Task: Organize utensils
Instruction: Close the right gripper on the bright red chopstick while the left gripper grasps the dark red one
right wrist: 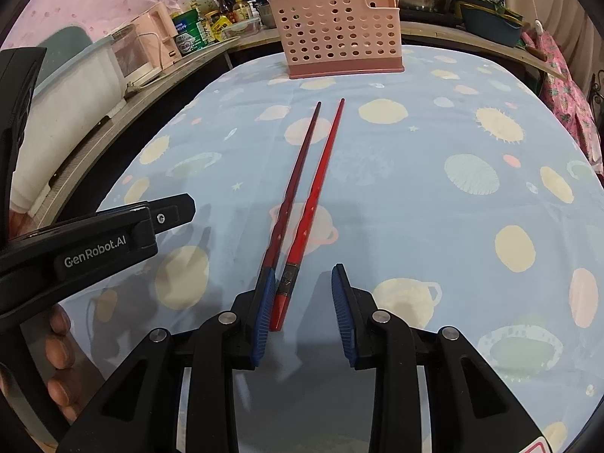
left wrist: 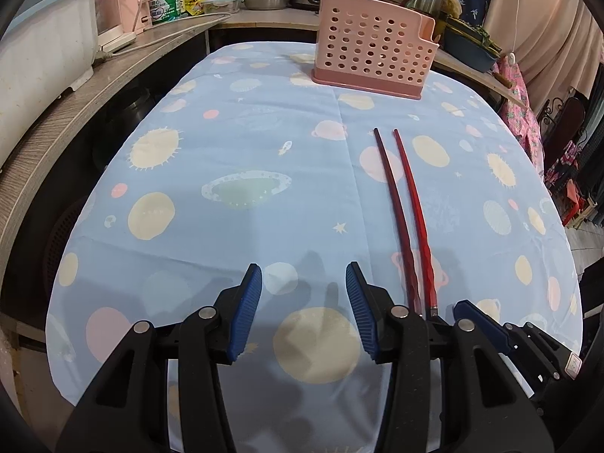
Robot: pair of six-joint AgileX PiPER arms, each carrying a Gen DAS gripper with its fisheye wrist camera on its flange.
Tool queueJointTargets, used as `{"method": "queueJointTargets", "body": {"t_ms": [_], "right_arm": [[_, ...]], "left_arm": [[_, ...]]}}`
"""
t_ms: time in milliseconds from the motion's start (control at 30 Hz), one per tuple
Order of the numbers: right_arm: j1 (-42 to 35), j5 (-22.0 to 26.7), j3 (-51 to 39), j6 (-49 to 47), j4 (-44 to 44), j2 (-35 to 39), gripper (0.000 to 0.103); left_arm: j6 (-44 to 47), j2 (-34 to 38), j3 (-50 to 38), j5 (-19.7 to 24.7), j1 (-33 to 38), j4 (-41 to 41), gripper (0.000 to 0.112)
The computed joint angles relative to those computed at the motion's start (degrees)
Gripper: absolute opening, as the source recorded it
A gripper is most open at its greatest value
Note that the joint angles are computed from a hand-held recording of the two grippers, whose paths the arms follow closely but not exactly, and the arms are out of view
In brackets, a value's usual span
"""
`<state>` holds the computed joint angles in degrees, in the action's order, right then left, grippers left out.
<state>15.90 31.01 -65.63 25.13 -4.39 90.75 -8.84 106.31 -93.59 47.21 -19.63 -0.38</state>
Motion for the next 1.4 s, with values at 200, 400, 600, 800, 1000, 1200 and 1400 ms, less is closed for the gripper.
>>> {"method": "queueJointTargets", "body": {"t_ms": [200,400,600,800,1000,1200,1400], "right_arm": [[0.3,-1.2,1.2,1.2,-2.2,-0.5,0.024],[-1.2,-1.7,2.3,0.3,-1.0,-1.1,0.007],[-2.5,-2.3,4.5,-0.8,0.1,-3.0,0.006],[-4.5,-2.5,7.2,0.1,0.1,-5.5,0.006],[-7.4,-2.8,9.4,-0.3,1.3,-7.6,0.006],[-7.7,-2.9,10.0,-0.1,1.0,-8.1,0.006],[-7.6,-2.8,10.0,0.2,0.7,-8.1,0.006]], "left_arm": [[0.2,0.5,-0.4,0.6,-0.3,-0.4,0.044],[0.1,0.8,-0.5,0.9,-1.0,-0.3,0.045],[0.6,0.6,-0.3,1.2,-1.6,-0.9,0.047],[1.6,0.3,0.5,1.2,-2.8,-2.1,0.051],[2.6,0.2,1.0,1.4,-4.7,-3.1,0.056],[2.5,0.8,1.0,1.8,-6.3,-2.5,0.056],[1.9,1.2,1.4,1.6,-6.7,-1.2,0.054]]}}
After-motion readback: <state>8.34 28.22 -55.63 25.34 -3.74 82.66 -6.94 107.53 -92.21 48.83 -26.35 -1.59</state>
